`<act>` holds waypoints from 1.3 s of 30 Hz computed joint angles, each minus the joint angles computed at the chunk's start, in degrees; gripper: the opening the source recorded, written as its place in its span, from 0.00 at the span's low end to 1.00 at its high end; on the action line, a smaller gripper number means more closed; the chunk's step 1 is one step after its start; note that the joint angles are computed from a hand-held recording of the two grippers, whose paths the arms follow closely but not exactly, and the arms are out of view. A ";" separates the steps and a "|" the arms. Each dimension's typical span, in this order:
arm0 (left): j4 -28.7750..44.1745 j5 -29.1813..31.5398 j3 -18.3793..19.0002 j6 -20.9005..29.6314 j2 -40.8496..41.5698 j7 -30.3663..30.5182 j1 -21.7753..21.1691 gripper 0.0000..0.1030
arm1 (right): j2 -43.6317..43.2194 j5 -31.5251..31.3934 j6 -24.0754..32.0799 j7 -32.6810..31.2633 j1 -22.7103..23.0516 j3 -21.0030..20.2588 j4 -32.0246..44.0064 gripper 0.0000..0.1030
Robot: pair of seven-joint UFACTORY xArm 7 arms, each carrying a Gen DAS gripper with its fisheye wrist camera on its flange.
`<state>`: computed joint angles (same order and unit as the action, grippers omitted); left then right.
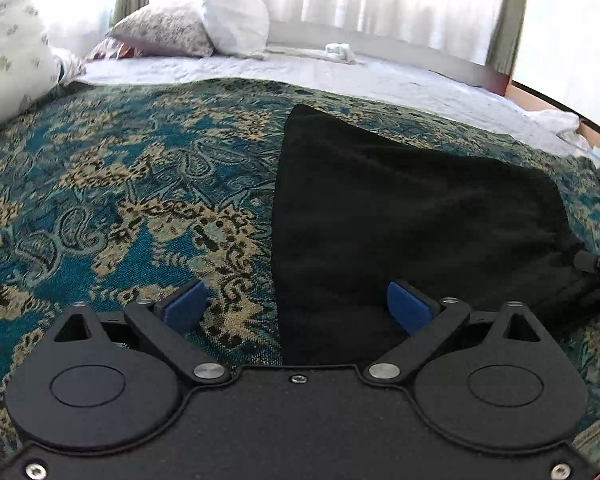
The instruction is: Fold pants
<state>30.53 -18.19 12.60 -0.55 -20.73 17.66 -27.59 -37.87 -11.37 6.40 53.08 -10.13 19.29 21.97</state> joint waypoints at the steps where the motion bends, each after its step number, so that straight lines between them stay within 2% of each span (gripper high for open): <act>1: -0.33 -0.52 1.71 -1.40 0.37 1.10 -2.05 1.00 | -0.66 -0.77 -0.43 0.49 -1.27 1.56 -0.49 0.53; 3: -0.29 -0.46 2.57 -2.58 0.87 1.10 -3.33 1.00 | -1.50 -2.37 -0.68 1.68 -4.24 5.06 -0.53 0.55; 6: -0.61 0.78 1.87 -3.23 1.06 0.01 -2.64 1.00 | -2.48 -3.71 -1.74 3.18 -6.42 7.45 -1.12 0.58; 9: -1.09 1.70 4.11 -4.46 1.00 -0.38 -4.75 1.00 | -3.25 -3.52 -2.91 3.78 -6.42 7.54 -2.13 0.59; 14: -1.15 3.64 4.53 -3.83 0.69 -2.02 -4.73 1.00 | -3.02 -3.96 1.75 3.02 -4.76 6.79 -0.23 0.60; 16: -0.63 3.94 3.75 -1.74 0.18 -2.51 -3.60 1.00 | -2.57 -3.04 2.44 2.36 -1.76 3.44 -0.22 0.60; 18: 0.17 2.91 3.65 2.64 -1.54 -2.17 -2.91 1.00 | -2.96 0.11 0.98 1.29 3.61 -2.82 -1.87 0.65; 20: 0.61 -1.23 8.36 7.35 -4.58 1.55 -7.09 1.00 | -4.68 4.68 -1.81 -0.96 10.76 -10.75 -5.01 0.67; 22: 0.97 -5.86 13.31 11.00 -7.41 5.95 -11.33 1.00 | -7.27 8.13 -3.32 -3.30 15.43 -15.93 -7.80 0.67; 24: 1.67 -10.22 16.15 13.04 -8.47 8.13 -13.75 1.00 | -8.56 11.07 -4.88 -4.99 18.94 -19.72 -9.41 0.67; 26: 2.74 -15.46 18.61 14.15 -8.55 8.98 -16.03 1.00 | -8.35 13.59 -6.25 -5.91 20.97 -21.73 -9.79 0.68; 28: 4.36 -22.32 22.78 15.55 -8.73 10.90 -20.05 1.00 | -6.90 16.21 -9.40 -6.95 24.02 -24.47 -9.86 0.64; 30: 5.96 -27.92 25.96 17.89 -8.32 12.50 -22.75 1.00 | -4.75 18.41 -12.48 -7.61 26.65 -26.59 -9.41 0.65; 33: 6.67 -30.39 23.43 16.25 -6.07 13.32 -21.63 0.99 | -0.06 20.31 -17.40 -8.26 31.53 -31.04 -7.77 0.65; 35: 6.44 -29.69 19.43 14.12 -4.33 13.38 -19.35 0.99 | 3.78 21.07 -18.66 -7.22 31.19 -30.04 -5.70 0.64; 36: 6.08 -29.34 17.21 12.48 -3.49 13.47 -18.24 0.97 | 5.57 21.34 -18.31 -6.65 29.34 -27.76 -4.46 0.61; 37: 5.34 -28.03 13.82 10.35 -2.76 12.51 -16.05 0.93 | 7.19 21.80 -17.12 -5.87 25.46 -23.19 -3.05 0.56; 38: 4.75 -26.41 10.12 8.35 -1.81 11.03 -13.37 0.79 | 8.12 22.13 -15.56 -5.02 21.67 -18.95 -2.01 0.43; 39: 3.80 -23.31 4.69 6.25 -1.06 8.07 -8.75 0.61 | 8.99 22.51 -14.08 -3.59 17.83 -14.48 -1.01 0.37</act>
